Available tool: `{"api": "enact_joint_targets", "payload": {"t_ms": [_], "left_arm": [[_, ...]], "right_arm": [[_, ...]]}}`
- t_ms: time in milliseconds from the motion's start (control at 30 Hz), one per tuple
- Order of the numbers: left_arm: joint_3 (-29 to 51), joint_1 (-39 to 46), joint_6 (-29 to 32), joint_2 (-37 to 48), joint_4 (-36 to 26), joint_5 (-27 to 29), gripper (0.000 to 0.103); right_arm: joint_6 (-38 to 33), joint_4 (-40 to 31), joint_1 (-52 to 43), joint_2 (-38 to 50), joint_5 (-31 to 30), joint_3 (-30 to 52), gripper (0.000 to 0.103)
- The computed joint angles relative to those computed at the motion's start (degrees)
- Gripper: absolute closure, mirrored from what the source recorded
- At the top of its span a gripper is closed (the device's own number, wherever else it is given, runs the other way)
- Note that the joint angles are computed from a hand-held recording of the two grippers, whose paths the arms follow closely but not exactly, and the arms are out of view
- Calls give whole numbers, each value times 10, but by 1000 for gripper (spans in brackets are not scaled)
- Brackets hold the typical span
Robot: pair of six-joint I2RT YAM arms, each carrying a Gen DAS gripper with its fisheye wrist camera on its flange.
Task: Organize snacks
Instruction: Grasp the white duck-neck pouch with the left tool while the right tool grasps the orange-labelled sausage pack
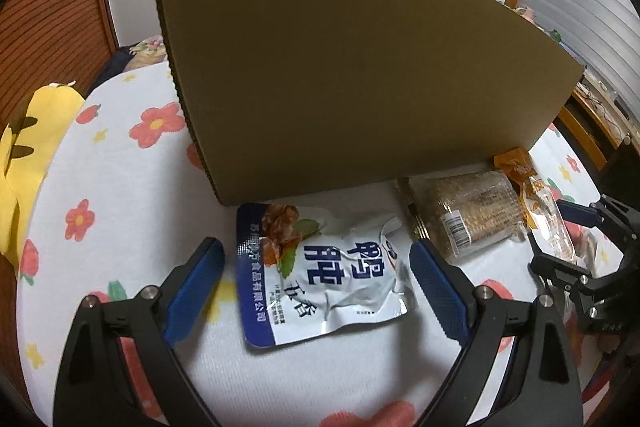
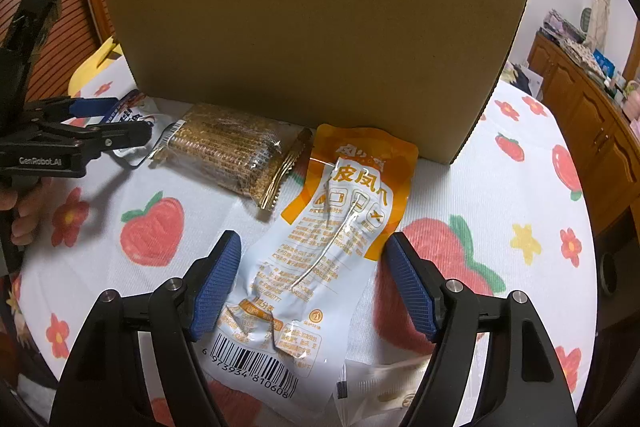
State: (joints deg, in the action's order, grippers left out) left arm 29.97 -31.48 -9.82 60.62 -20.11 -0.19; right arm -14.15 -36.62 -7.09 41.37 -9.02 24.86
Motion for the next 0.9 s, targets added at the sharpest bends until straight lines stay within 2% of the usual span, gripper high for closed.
{"api": "enact_joint_targets", "payload": {"t_ms": [367,533,600,900], "left_arm": [[11,-23,5,30,3,-45,8],[12,-21,-1,27,4,-34,11],[14,-24,0,25,4,-35,22],[-1,-1,32,-17,-15,1,24]], "right_arm": [[-1,0,0,0,0,0,26],[0,0,1,0,0,0,26],[-1,0,0,0,0,0,26],[-5,1,-6,2,-5,0,26]]}}
